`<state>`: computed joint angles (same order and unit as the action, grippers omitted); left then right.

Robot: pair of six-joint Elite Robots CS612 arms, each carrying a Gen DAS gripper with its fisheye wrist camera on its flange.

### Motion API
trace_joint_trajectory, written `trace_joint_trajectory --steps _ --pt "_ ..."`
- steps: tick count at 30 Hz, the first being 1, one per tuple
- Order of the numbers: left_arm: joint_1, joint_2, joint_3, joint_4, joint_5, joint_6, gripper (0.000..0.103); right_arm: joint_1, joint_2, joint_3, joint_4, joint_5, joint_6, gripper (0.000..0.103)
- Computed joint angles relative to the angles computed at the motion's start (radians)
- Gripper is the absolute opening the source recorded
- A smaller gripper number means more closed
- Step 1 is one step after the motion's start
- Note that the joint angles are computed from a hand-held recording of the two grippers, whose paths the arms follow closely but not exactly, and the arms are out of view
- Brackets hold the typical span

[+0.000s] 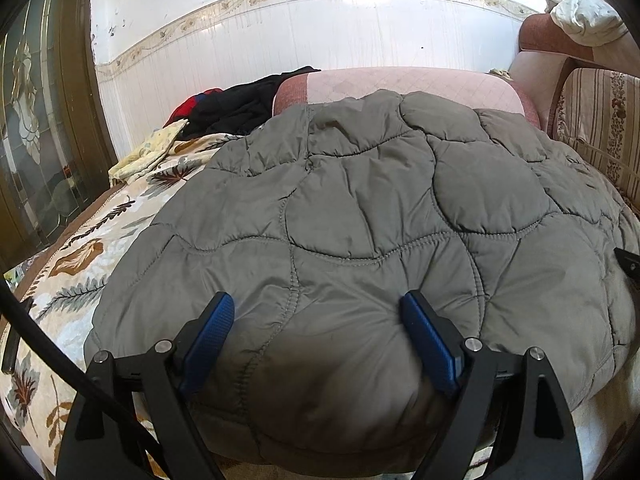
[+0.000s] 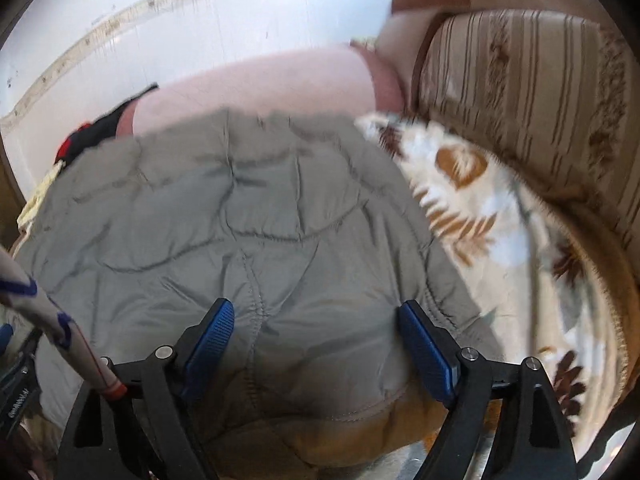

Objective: Fold large clothes

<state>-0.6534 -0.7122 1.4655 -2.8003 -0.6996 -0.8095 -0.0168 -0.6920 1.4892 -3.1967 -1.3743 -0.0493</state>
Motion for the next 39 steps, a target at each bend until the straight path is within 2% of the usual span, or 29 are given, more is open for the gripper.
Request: trace_joint_trajectory --steps 3,6,9,12,14,17,20,24,25,27,28,30,32,33,35,37,39 --pt "0.000 -0.001 0.002 -0.004 -0.001 0.004 0.086 -0.012 0.002 -0.005 0.024 0.044 0.032 0.091" --pt "0.000 -0.001 0.002 -0.002 0.000 -0.002 0.086 -0.007 -0.004 0.007 -0.002 0.017 0.017 0.090" --pt "0.000 -0.002 0.004 -0.003 0.000 -0.003 0.086 -0.005 -0.013 0.039 -0.106 0.021 -0.006 0.090" --pt "-0.001 -0.002 0.004 -0.003 0.001 -0.002 0.086 0.005 -0.016 0.065 -0.218 0.047 -0.089 0.090" --pt "0.000 -0.003 0.004 -0.004 0.000 -0.001 0.086 0.015 -0.017 0.075 -0.236 0.087 -0.164 0.090" --pt "-0.001 -0.002 0.003 -0.003 0.001 -0.002 0.086 0.035 -0.015 0.085 -0.233 0.088 -0.270 0.090" --pt "-0.001 -0.002 0.002 0.003 0.004 0.001 0.087 0.054 -0.008 0.071 -0.165 0.038 -0.343 0.090" --pt "-0.003 -0.007 0.013 -0.029 0.016 0.008 0.086 0.036 -0.018 0.064 -0.104 0.103 -0.288 0.091" --pt "-0.005 -0.010 0.021 -0.050 0.025 0.013 0.086 0.030 -0.020 0.066 -0.116 0.122 -0.270 0.089" --pt "-0.010 -0.028 0.052 -0.091 0.073 -0.024 0.086 0.018 -0.023 0.081 -0.212 0.130 -0.210 0.089" --pt "-0.011 -0.038 0.068 -0.090 0.092 -0.056 0.086 0.012 -0.023 0.083 -0.254 0.118 -0.177 0.089" --pt "-0.007 -0.073 0.106 -0.006 0.124 -0.209 0.086 -0.003 -0.025 0.083 -0.298 0.084 -0.095 0.089" --pt "0.007 -0.098 0.126 0.090 0.088 -0.350 0.086 -0.022 -0.029 0.083 -0.295 0.070 -0.010 0.089" --pt "0.022 -0.107 0.127 0.147 0.041 -0.416 0.086 -0.029 -0.031 0.079 -0.273 0.056 0.017 0.089" --pt "0.035 -0.107 0.120 0.182 -0.003 -0.449 0.086 -0.036 -0.036 0.071 -0.200 0.022 0.068 0.089" --pt "0.033 -0.100 0.100 0.241 0.011 -0.450 0.087 -0.044 -0.032 0.046 -0.087 0.033 0.106 0.087" --pt "0.031 -0.093 0.082 0.286 0.019 -0.442 0.087 -0.043 -0.021 0.006 0.057 0.044 0.104 0.087"
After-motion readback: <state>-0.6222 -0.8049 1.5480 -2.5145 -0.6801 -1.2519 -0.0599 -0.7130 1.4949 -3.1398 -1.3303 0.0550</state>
